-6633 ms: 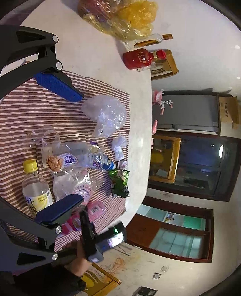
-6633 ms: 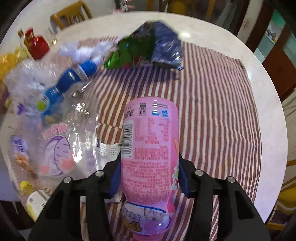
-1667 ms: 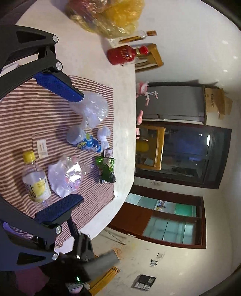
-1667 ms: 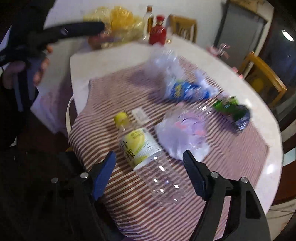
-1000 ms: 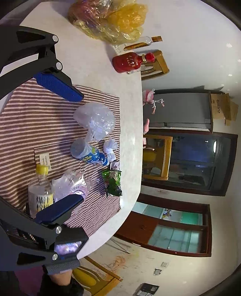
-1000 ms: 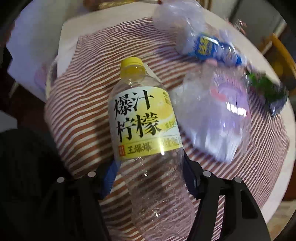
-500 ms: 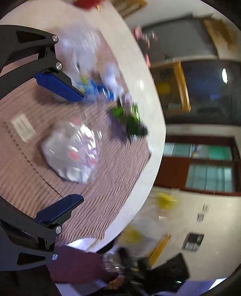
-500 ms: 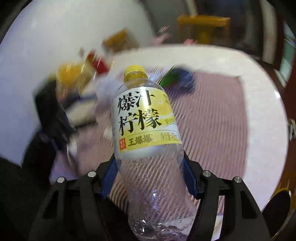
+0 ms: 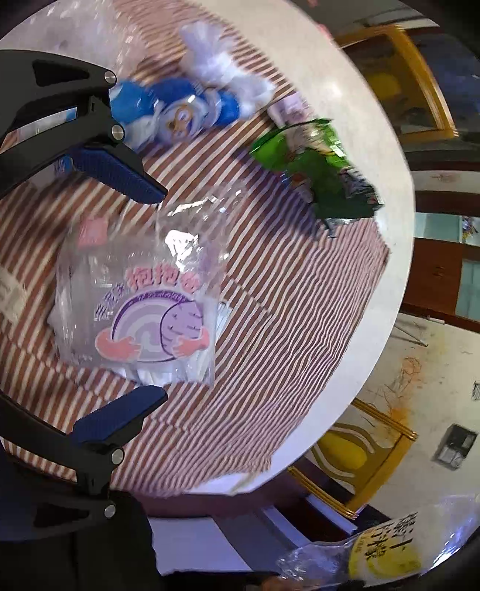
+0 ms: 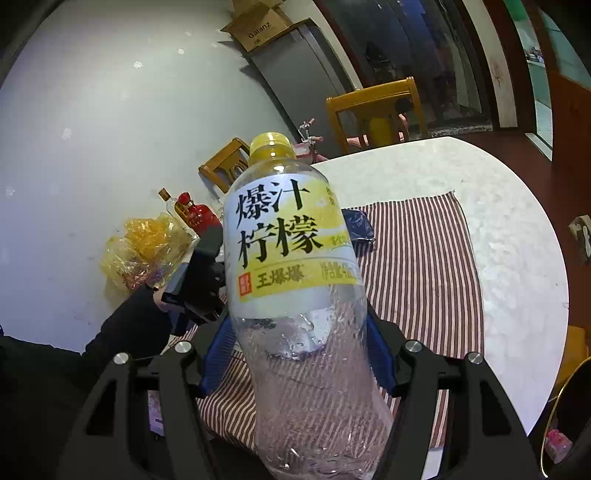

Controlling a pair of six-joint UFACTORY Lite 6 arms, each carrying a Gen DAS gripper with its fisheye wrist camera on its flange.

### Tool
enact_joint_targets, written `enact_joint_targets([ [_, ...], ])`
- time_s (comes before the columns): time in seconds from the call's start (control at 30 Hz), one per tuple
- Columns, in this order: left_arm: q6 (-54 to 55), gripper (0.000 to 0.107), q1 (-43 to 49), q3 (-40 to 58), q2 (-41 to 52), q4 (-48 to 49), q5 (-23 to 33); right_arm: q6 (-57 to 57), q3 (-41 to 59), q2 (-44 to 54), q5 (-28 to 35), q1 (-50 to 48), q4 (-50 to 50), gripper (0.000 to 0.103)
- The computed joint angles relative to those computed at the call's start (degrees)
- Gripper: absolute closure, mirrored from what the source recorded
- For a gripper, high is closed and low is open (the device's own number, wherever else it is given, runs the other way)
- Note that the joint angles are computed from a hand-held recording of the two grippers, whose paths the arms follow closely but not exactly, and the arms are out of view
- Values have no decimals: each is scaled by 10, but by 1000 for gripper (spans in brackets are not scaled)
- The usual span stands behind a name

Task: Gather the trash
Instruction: 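Return to the table and grasp the lemon-label water bottle with the right gripper, then grasp the clear bag with pink print with the left gripper while the right holds the bottle, then carry both items to the black bin and open both grippers over it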

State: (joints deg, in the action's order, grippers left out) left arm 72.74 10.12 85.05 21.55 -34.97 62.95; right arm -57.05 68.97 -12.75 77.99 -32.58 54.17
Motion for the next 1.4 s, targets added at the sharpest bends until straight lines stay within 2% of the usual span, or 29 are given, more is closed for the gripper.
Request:
enact_joint_targets([
  [0.07, -19, 15, -5, -1, 13, 15, -12, 0, 0, 4, -5, 7, 3, 40],
  [0.17, -22, 16, -6, -35, 1, 10, -57, -11, -8, 7, -10, 9, 12, 40],
  [0.2, -20, 19, 0, -45, -6, -5, -54, -14, -15, 4, -10, 8, 15, 40],
  [0.23, -21, 34, 6, -55, -16, -24, -52, -13, -17, 4, -13, 10, 16, 40],
  [0.27, -22, 41, 10, -70, -31, -36, -56, -14, -18, 6, -14, 9, 19, 40],
  [0.37, -24, 45, 10, -101, -59, -55, -64, -18, -23, 8, -15, 8, 23, 40],
  [0.43, -33, 46, -7, -140, -92, -57, -99, -18, -23, 6, -14, 9, 24, 39],
  [0.53, -15, 48, 2, -186, -139, -111, -115, -16, -24, 1, -10, 9, 26, 39],
  [0.67, 8, 48, 46, -227, -223, -184, -88, -18, -22, 3, -9, 5, 30, 39],
  [0.8, -3, 48, 64, -227, -271, -196, -63, -24, -30, 11, -18, 1, 43, 39],
  [0.9, -16, 48, 50, -222, -292, -200, -68, -32, -49, 18, -29, -10, 54, 39],
  [1.0, -43, 48, 13, -217, -306, -201, -72, -52, -64, 35, -28, -68, 62, 40],
  [1.13, -87, 48, -77, -201, -314, -204, -97, -76, -36, 89, -23, -212, 43, 40],
  [1.2, -103, 48, -125, -195, -312, -208, -119, -82, 1, 142, -56, -297, 5, 40],
  [1.27, -117, 48, -179, -191, -307, -217, -152, -69, 45, 214, -124, -360, -48, 40],
  [1.33, -139, 48, -237, -171, -286, -223, -172, -40, 93, 300, -197, -402, -104, 39],
  [1.4, -161, 48, -286, -156, -276, -216, -191, -6, 134, 371, -243, -422, -142, 39],
])
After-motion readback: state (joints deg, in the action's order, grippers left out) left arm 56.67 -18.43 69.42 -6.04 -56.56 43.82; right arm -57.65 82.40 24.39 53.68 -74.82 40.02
